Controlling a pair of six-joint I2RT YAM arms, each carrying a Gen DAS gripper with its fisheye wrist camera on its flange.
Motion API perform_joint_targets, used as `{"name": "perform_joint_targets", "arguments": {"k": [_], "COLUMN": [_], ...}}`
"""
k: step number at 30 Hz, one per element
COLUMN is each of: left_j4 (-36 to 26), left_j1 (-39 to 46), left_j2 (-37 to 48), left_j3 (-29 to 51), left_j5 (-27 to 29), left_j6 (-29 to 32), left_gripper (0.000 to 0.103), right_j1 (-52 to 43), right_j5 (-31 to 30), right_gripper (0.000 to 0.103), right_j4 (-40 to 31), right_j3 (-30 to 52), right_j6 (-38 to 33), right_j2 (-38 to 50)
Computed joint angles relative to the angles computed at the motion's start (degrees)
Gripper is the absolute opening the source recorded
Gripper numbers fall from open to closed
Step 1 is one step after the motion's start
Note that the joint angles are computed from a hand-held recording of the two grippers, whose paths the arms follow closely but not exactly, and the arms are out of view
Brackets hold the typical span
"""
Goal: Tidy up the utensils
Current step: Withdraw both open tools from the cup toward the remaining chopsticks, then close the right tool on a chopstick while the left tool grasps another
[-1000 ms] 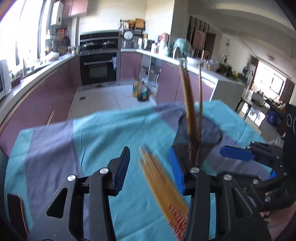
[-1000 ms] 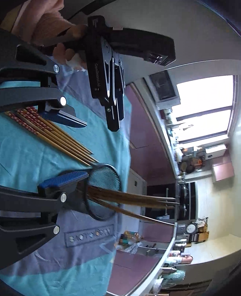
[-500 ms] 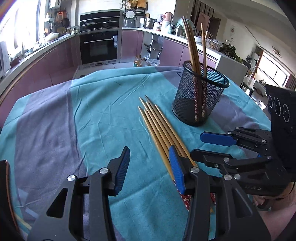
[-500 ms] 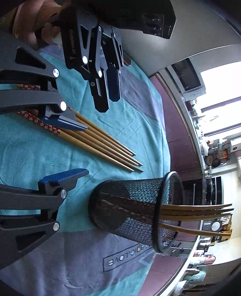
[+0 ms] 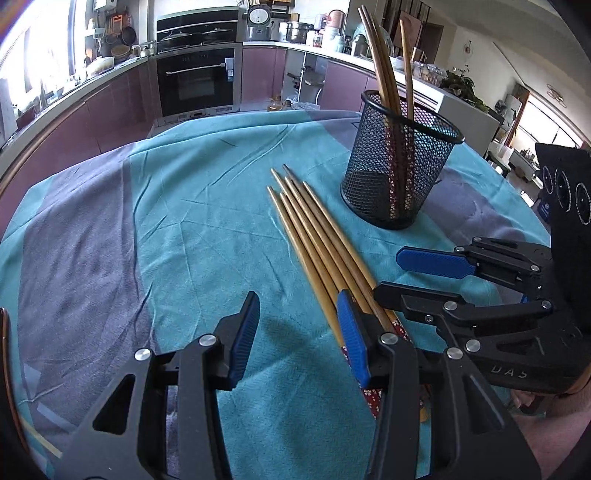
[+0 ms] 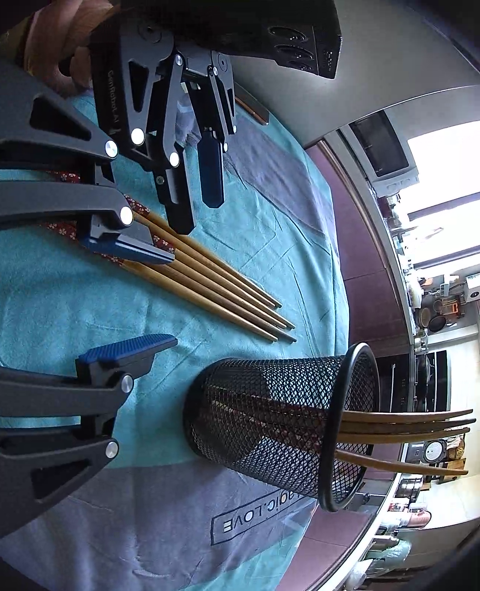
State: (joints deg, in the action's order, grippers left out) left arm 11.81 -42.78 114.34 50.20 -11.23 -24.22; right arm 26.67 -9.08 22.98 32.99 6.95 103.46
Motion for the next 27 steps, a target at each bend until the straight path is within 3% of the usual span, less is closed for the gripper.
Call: {"name": "perform_joint_targets", "arguments": {"k": [27], "left_j4": [-1.32], "left_j1": [0.87], "left_j2": [1.44], "left_j3": [1.21], "left_j5": [0.83], "left_j6": [0.50], "left_gripper": [0.040], "right_j1": [0.86], "right_j5": [4.58], "right_gripper": [0.035], "right_j4": [-3.56], "right_j3": [2.05], "right_j6": [-2.20], "right_j2": [1.03]}}
